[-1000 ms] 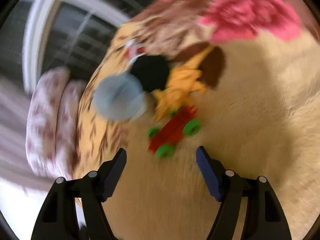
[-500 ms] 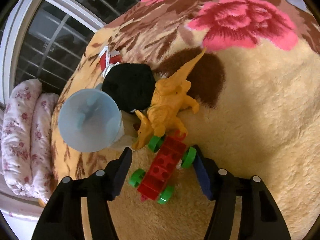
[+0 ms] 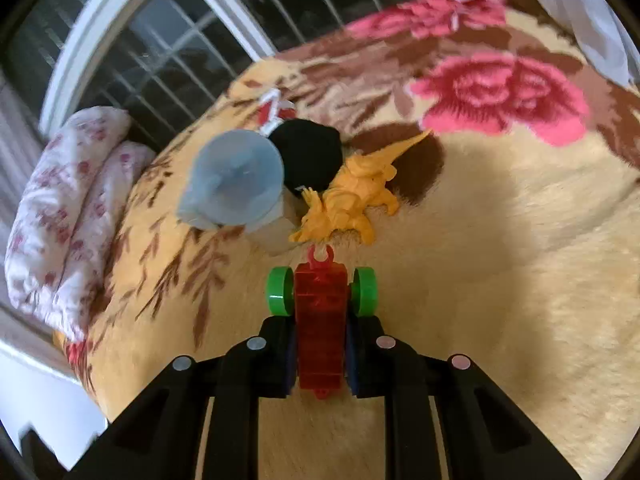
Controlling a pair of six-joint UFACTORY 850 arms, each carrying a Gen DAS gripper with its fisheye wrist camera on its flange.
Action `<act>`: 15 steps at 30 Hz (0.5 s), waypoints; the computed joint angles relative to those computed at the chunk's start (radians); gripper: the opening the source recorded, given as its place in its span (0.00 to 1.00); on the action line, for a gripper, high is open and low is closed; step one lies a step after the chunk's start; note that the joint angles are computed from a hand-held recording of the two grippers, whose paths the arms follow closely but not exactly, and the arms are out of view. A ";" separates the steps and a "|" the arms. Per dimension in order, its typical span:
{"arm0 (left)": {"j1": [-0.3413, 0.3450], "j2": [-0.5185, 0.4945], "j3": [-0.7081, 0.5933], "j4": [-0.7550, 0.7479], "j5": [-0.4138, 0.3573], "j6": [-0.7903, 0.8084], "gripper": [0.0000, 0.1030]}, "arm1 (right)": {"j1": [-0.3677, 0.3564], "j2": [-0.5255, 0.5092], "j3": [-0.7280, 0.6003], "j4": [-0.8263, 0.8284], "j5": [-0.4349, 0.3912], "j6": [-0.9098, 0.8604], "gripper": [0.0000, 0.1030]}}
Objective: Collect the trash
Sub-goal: 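Grasp the red toy car with the right tool while the left tool grasps the light blue cup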
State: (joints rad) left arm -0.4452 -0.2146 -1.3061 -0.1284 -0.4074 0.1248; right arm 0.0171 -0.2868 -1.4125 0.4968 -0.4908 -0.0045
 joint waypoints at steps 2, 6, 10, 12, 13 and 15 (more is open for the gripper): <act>-0.002 -0.012 -0.029 -0.005 -0.011 0.014 0.86 | -0.010 0.058 0.067 0.077 0.039 -0.111 0.18; -0.007 -0.061 -0.131 -0.068 -0.012 0.106 0.86 | -0.028 0.175 0.185 0.165 0.116 -0.259 0.18; -0.029 -0.171 -0.305 -0.054 -0.011 0.116 0.86 | -0.056 0.289 0.299 0.263 0.166 -0.373 0.18; -0.043 -0.241 -0.405 0.013 -0.029 0.062 0.86 | -0.067 0.321 0.331 0.288 0.170 -0.388 0.18; -0.053 -0.290 -0.474 0.088 -0.049 -0.004 0.86 | -0.079 0.342 0.355 0.328 0.171 -0.419 0.18; -0.061 -0.372 -0.592 0.174 -0.099 -0.075 0.86 | -0.087 0.363 0.380 0.344 0.171 -0.431 0.18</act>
State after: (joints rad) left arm -0.5065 -0.5871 -1.8978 0.0459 -0.5066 0.0498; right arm -0.0697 0.0762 -1.0322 0.8405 -0.3198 -0.4356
